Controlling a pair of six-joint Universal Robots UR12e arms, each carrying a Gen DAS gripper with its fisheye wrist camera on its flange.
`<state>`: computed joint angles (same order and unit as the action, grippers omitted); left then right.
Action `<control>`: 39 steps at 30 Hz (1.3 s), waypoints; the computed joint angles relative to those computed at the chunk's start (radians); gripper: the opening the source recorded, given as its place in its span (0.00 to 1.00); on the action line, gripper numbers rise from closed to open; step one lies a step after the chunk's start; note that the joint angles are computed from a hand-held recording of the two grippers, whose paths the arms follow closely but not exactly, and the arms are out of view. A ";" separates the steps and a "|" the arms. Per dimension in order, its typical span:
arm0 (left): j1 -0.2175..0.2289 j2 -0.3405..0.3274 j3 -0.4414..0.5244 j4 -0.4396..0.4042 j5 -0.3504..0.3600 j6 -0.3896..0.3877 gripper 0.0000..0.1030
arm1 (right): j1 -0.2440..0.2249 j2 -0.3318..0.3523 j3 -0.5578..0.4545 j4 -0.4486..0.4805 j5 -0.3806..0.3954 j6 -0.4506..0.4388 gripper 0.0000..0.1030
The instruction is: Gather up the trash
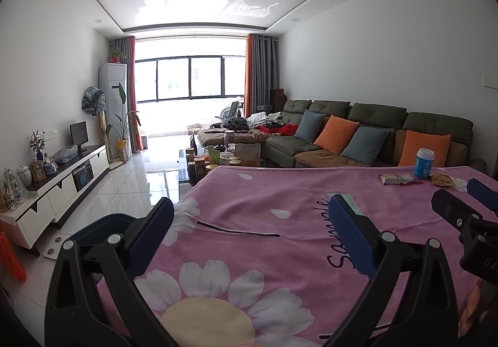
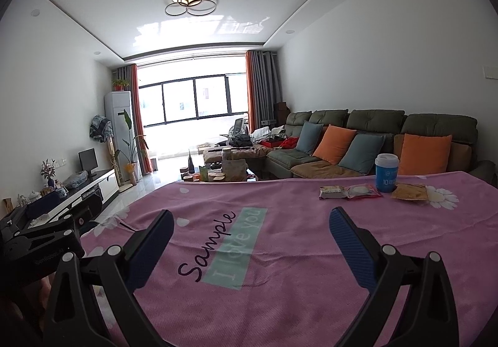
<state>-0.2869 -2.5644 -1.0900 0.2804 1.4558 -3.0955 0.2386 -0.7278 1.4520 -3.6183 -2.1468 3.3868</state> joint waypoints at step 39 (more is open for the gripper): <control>0.002 0.002 0.008 0.000 0.021 -0.017 0.95 | 0.000 0.005 -0.013 -0.014 -0.009 -0.014 0.94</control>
